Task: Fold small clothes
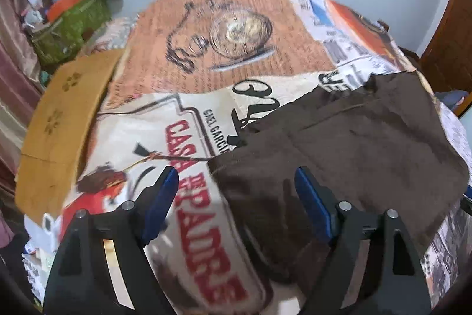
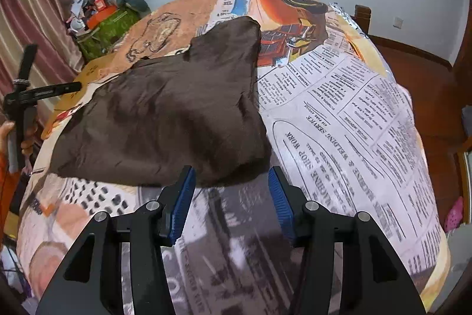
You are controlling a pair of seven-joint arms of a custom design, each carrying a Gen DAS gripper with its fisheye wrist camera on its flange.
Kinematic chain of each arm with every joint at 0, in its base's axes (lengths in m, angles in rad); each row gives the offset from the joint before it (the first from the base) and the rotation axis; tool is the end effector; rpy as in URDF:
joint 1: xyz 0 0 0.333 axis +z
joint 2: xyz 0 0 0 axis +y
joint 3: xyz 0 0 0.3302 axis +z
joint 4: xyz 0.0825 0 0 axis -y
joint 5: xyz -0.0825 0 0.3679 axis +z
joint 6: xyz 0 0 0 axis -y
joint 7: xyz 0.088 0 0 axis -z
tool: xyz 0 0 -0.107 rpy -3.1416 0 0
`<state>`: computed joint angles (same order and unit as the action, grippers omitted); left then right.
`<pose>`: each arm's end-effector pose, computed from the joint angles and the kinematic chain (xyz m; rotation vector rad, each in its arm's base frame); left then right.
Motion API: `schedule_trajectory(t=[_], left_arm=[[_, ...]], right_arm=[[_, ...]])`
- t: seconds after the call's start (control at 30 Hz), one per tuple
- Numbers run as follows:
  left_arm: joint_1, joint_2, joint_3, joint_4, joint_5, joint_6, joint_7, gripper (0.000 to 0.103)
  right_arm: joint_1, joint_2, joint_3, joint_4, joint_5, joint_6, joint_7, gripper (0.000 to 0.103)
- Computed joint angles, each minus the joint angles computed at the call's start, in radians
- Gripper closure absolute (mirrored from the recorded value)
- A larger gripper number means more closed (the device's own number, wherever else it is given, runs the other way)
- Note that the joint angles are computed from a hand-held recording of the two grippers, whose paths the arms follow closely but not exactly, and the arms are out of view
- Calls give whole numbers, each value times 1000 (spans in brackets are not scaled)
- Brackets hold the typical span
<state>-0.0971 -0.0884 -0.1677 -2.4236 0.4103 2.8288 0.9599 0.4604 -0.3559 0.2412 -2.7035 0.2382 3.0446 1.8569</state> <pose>0.4781 -0.1516 0.4176 -1.9016 1.9342 -0.5171 0.3291 0.2581 0.4423 -1.9090 1.5577 -0.2319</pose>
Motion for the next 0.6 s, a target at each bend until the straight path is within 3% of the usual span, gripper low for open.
schedule_trajectory(t=[0.23,0.33,0.4,0.47,0.53,0.57,0.6], left_arm=[[2,177,-7,116,-250,28,296,23],[50,220,-73,149,-498,26,524,22],[62,232,-96,155,-587,34,599,24],[87,235,-131,154,-715,41,698,35],[106,229,-156,152,-848,34,793,56],[104,220,-156,147,-893,34,820,71],[88,210,-142,136,-886,45,813,84]], right_arm=[[129,36,-116,0,120,47,-118,55],[149,35,-126,-3,165,67,-139,56],[115,38,-87,-7,157,79,-126,64],[98,44,-66,-6,151,84,-111,72],[118,49,-80,-8,165,96,-112,79],[133,51,-94,-7,175,101,-117,84],[161,56,-121,-5,190,104,-133,87]])
